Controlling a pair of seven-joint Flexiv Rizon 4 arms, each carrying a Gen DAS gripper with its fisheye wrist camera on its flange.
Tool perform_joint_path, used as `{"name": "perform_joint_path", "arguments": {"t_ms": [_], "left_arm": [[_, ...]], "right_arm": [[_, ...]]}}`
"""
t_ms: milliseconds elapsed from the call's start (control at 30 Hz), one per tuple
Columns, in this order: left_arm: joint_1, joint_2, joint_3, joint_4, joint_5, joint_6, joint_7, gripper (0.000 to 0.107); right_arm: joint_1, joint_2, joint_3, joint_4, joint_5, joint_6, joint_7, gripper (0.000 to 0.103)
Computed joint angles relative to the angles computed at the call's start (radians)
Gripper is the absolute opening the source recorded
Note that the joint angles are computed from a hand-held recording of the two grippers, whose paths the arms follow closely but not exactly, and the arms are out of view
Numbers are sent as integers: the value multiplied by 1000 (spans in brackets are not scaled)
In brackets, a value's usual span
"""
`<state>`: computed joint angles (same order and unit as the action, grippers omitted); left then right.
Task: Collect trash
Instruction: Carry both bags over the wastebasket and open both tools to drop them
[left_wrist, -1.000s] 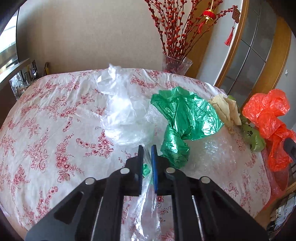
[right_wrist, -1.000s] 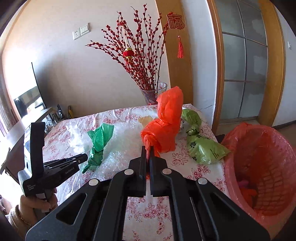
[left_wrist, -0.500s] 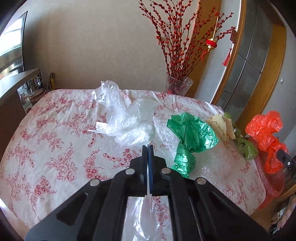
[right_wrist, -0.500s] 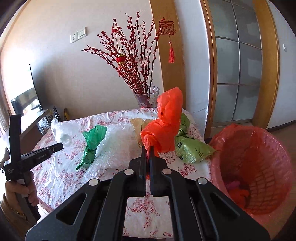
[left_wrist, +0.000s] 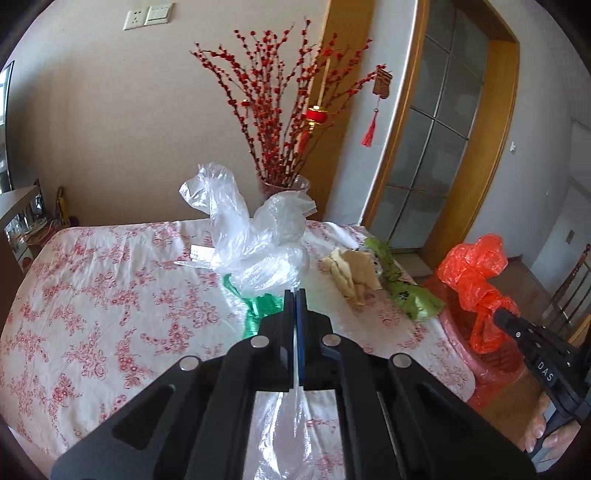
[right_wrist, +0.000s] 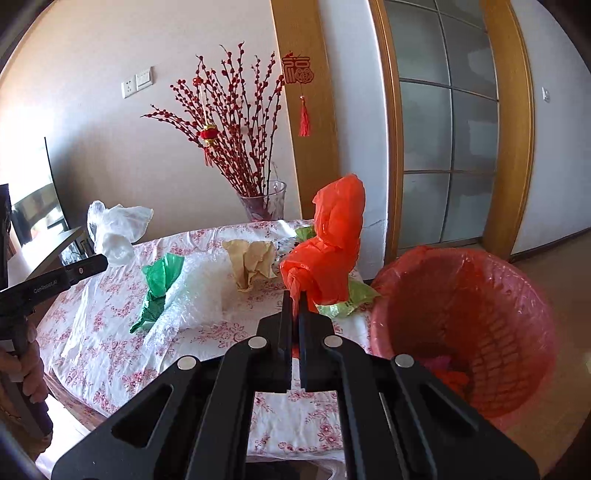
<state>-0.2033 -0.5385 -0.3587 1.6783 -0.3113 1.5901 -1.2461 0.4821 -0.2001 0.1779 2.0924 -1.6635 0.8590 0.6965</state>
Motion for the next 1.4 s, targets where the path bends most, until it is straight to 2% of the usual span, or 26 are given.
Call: {"name": "perform_joint_path", "arguments": {"t_ms": [400,567,900,1400], "left_arm": [[-39,-54,-112,-60,3,-43,105,3],[-75,-91,-131,-112,-12,-83,148,3],[-155,-171,-146,-224,-54,-157,229,3],[-308,-321,-90,-472,-95,-306,308,3]], "right_arm": [[-29,123,36,143,60,-82,63,3],[-42,175,53,201,97,-116,88,3],[-66,254,76,285,161,-162,125,3],[-120,326,72,348,175,-174,130,3]]}}
